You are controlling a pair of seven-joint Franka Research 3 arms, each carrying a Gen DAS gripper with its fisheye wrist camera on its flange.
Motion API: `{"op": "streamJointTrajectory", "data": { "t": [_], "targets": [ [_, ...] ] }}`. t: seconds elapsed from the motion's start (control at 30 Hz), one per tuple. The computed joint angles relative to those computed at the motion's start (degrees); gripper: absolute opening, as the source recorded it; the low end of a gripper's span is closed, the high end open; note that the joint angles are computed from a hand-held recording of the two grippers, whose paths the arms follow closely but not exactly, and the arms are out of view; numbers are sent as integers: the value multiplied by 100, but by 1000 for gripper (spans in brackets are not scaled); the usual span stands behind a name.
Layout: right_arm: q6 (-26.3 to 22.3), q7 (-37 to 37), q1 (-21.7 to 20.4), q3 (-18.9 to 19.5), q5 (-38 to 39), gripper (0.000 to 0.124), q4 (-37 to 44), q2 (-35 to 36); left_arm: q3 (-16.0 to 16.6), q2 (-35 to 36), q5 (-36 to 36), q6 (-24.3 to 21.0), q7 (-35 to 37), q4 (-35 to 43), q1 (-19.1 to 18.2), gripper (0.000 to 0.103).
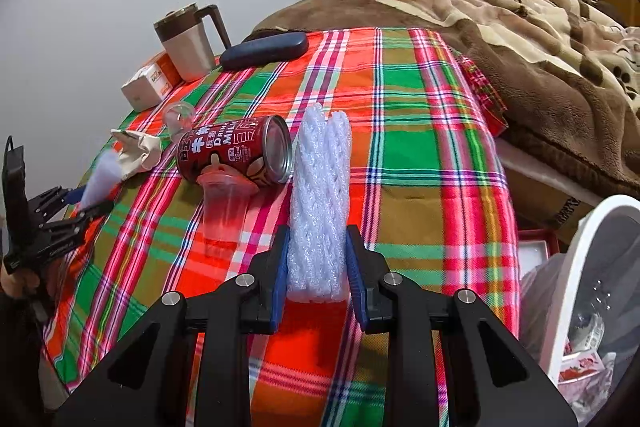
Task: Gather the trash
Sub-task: 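Grasp a white foam net with the right tool while the left tool grasps another, then carry both foam nets over the white bin and open both tools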
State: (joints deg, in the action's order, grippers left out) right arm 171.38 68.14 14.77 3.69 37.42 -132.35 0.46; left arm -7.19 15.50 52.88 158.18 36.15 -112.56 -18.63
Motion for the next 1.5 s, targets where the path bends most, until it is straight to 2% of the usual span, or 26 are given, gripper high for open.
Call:
{"op": "streamJointTrajectory", "data": {
  "t": [0.07,0.17,0.23,0.33,0.47,0.87,1.2,1.5],
  "targets": [
    [23,-100,12,7,137,28,-71,-77,44,-36,74,-48,-281,-14,-45,30],
    [58,-264,55,-11,338,28,-196,-224,20,-199,57,21,-649,-160,-23,27],
    [105,-383,101,-40,488,27,-302,-338,-21,-361,95,151,-907,-327,-19,26],
    [163,-559,193,-108,744,27,-461,-522,-131,-551,200,81,-1327,-456,-92,26],
    [254,-815,361,-218,1067,28,-679,-793,-305,-712,232,317,-1738,-609,-143,26],
    [486,-1091,813,-606,1351,27,-1311,-1532,-590,-773,637,369,-2768,-463,-554,26],
    [630,-1032,1006,-869,1274,27,-1663,-1902,-657,-566,728,292,-2929,-156,-852,26],
    [753,-859,1099,-1102,1089,27,-1838,-2062,-643,-340,594,349,-2662,151,-1047,26]
  ]
}}
